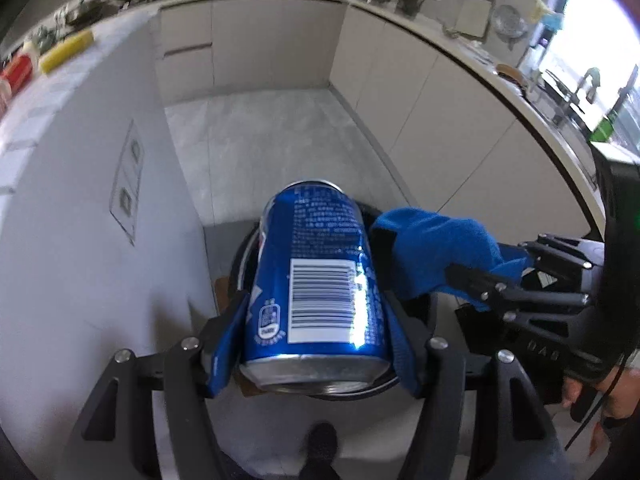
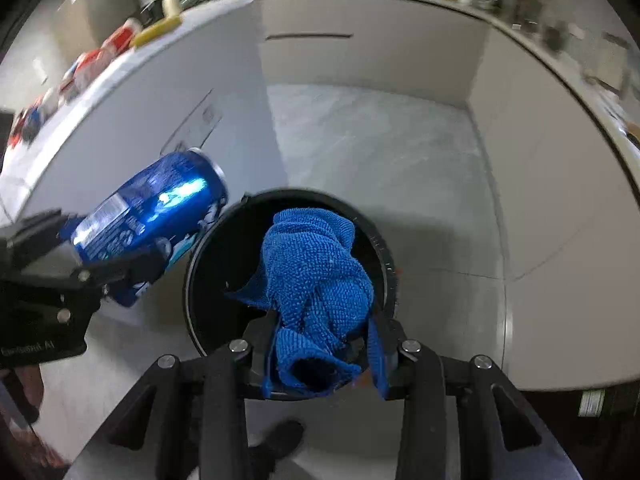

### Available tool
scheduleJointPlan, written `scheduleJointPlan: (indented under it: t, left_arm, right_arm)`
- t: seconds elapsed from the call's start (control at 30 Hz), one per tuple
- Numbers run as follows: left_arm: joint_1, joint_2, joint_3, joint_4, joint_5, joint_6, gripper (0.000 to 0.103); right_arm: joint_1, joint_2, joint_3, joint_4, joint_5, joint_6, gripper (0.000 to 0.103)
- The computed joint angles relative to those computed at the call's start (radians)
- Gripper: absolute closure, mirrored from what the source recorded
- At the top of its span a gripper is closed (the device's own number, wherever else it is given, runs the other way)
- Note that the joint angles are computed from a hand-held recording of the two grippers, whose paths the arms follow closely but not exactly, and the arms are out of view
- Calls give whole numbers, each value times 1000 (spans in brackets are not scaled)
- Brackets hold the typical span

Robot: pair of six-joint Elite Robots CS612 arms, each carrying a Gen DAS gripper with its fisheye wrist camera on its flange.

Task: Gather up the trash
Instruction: 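Carry the can and towel over the black bin and open both tools, then move both tools back from the bin toward the table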

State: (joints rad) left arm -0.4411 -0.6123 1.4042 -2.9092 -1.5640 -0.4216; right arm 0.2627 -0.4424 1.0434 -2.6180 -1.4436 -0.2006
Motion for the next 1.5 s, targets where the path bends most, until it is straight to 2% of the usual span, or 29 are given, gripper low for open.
scheduleJointPlan:
  t: [0.03,0.07,0.1,0.13,0.17,0.2,0.27,0.4,0.5,0.57,0.93,1.3,1.5]
  left_arm:
    - [5,7,-3,-12,-36,-15,36]
    - [10,19,-10,-19,-63,-46,29]
    - [14,23,-13,-6,-49,-76,15]
    - [13,24,-9,2,5,-119,12]
    - [14,24,0,-16,43,-156,9]
    - [17,23,3,-8,67,-181,4]
    - [17,18,5,8,88,-186,1]
    - [-4,8,8,25,156,-138,1]
    - [-14,4,7,27,164,-124,0]
    - [-19,4,6,24,171,-111,0]
    - [-29,-17,-3,30,198,-57,0]
    - [-34,-77,39,-60,226,5,0]
    - [-27,-112,80,-130,248,19,0]
  right_arm:
    - [0,10,-15,14,4,-32,64]
    - [0,23,-34,28,8,-67,63]
    - [-1,35,-48,32,19,-106,57]
    - [0,56,-67,25,5,-156,32]
    - [6,72,-83,24,-49,-186,12]
    - [6,82,-93,26,-69,-207,0]
    - [3,89,-98,19,-88,-196,0]
    - [-9,99,-118,9,-111,-79,0]
    - [-16,114,-156,44,-105,13,0]
    - [-16,121,-176,54,-108,43,0]
    - [-14,62,-97,-11,-133,89,0]
    - [-14,-37,22,-159,-185,222,0]
    - [-5,-71,59,-223,-212,247,0]
